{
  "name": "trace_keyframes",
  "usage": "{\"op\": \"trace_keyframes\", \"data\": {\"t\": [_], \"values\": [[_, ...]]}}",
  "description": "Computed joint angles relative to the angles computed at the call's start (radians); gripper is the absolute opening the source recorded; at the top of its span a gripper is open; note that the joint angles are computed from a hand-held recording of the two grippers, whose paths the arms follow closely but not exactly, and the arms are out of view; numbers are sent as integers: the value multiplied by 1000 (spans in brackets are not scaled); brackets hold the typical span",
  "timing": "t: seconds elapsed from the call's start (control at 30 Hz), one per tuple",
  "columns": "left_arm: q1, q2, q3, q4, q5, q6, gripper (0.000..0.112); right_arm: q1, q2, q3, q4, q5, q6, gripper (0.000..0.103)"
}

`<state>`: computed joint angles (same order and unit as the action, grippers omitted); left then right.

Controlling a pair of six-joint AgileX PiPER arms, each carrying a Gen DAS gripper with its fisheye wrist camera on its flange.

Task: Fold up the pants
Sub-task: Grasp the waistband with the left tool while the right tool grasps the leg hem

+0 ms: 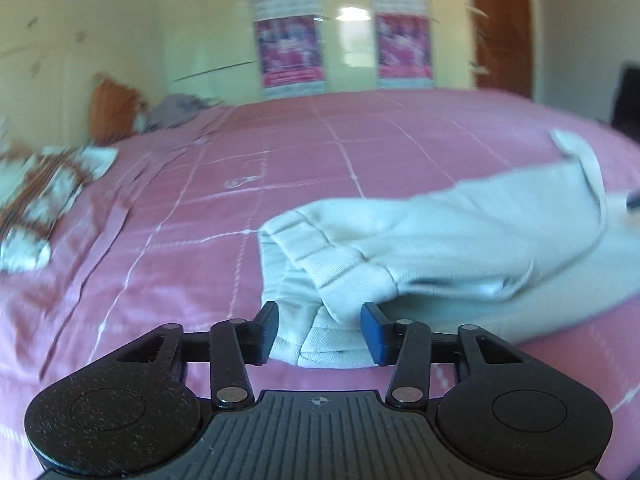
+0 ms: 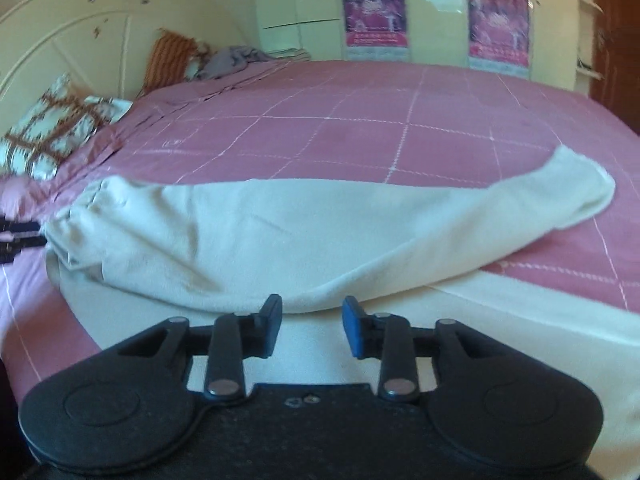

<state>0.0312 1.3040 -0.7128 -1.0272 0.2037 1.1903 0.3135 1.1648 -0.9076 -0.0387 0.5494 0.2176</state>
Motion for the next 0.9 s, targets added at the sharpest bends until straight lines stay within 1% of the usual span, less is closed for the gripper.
{"op": "trace_keyframes", "data": {"t": [0.03,0.07,0.13,0.17,0.2,0.23,0.27,0.33,0.37,0.4,0.43,0.5,0.53,0.57,0.6,0.63,0.67,0.7,0.73,0.77,0.8,0.83,0.9], "values": [[30,-22,1,-23,58,-51,58,-31,7,-18,55,15,-20,41],[66,-22,-15,-70,135,-80,64,-66,16,-31,111,26,-39,41],[121,15,-58,-163,274,-155,66,-94,59,-75,147,75,2,42],[129,53,-85,-176,324,-226,66,-117,81,-87,177,90,14,42],[139,84,-107,-184,360,-279,66,-117,110,-107,167,101,66,43],[132,117,-128,-167,363,-357,66,-129,138,-124,175,102,88,45],[132,144,-139,-176,369,-396,66,-134,163,-136,178,95,111,47],[150,204,-172,-169,409,-489,66,-135,220,-165,155,92,193,49],[163,232,-177,-199,436,-505,66,-147,240,-176,163,95,197,50],[161,250,-176,-206,443,-542,66,-147,263,-191,161,102,220,50],[157,264,-178,-211,437,-568,66,-157,278,-199,162,108,224,50],[154,289,-175,-261,425,-558,66,-156,316,-227,147,120,249,49],[146,299,-168,-285,404,-552,65,-157,325,-232,141,118,256,46],[134,309,-162,-318,381,-529,48,-159,330,-232,131,116,259,44],[127,326,-172,-312,365,-535,31,-155,335,-236,110,117,277,37],[135,347,-183,-326,383,-522,19,-157,338,-235,110,111,275,27],[138,348,-176,-366,383,-474,17,-163,341,-243,110,114,266,17],[135,343,-186,-367,376,-453,17,-173,326,-222,125,85,241,7],[134,336,-200,-369,372,-426,16,-189,301,-195,166,40,192,6],[146,334,-227,-361,392,-404,16,-192,261,-161,176,8,175,6],[163,322,-249,-334,414,-404,16,-191,205,-120,195,-31,145,6],[187,309,-265,-312,440,-400,16,-183,153,-86,202,-55,129,6],[232,302,-300,-232,486,-407,16,-172,13,9,270,-97,65,6]]}}
